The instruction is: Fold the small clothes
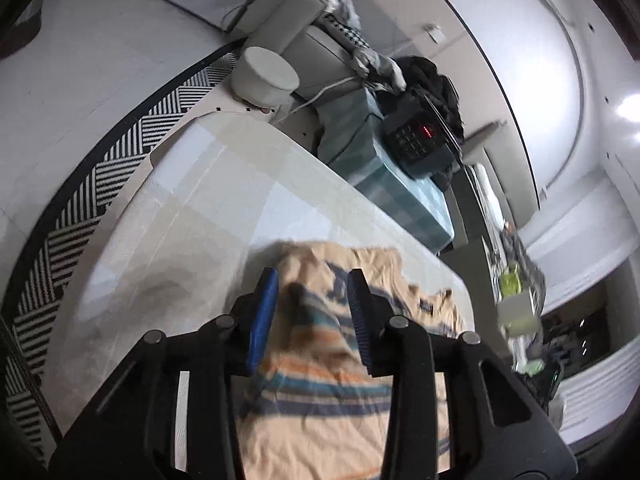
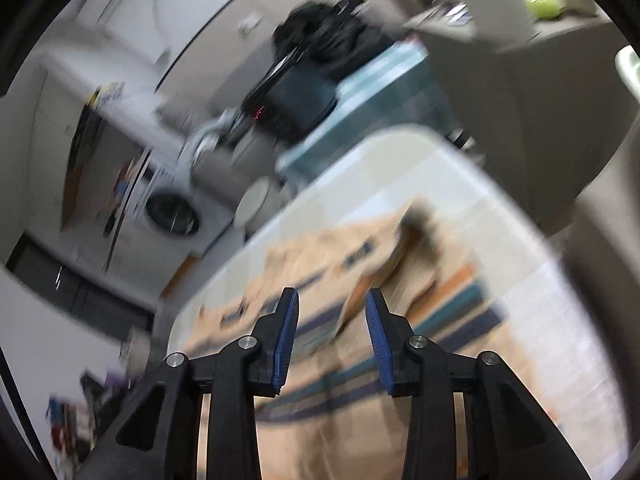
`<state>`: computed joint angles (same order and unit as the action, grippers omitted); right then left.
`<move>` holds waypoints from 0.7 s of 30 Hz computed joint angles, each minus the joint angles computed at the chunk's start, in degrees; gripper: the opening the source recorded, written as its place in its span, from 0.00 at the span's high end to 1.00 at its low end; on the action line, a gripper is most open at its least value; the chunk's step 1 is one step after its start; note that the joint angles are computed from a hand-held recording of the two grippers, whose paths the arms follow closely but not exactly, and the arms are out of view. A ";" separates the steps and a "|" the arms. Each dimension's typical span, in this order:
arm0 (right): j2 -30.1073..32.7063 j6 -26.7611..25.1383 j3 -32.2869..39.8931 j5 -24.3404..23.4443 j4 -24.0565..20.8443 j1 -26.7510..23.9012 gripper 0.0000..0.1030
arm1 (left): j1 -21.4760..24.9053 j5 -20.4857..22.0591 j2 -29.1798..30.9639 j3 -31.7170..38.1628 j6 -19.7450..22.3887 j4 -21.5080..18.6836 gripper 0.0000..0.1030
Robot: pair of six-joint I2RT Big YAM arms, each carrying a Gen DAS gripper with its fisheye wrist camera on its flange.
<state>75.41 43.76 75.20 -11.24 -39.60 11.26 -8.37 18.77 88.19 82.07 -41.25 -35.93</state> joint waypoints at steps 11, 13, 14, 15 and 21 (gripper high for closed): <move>5.26 2.38 0.67 -10.83 -2.26 2.45 0.61 | -7.89 7.45 3.49 3.84 11.11 -14.17 0.67; 5.73 4.22 -0.33 -12.69 0.52 1.41 0.61 | -7.89 8.07 5.38 4.35 10.24 -13.40 0.67; 5.95 5.48 -0.84 -12.97 2.51 1.15 0.61 | -7.73 8.07 5.71 4.03 9.63 -11.54 0.67; 6.25 6.54 -0.76 -12.88 3.79 1.08 0.61 | -7.45 7.69 6.26 4.12 9.02 -9.74 0.67; 9.20 8.93 1.43 -12.79 8.77 -0.15 0.61 | -5.16 6.78 9.95 7.97 5.02 -3.06 0.67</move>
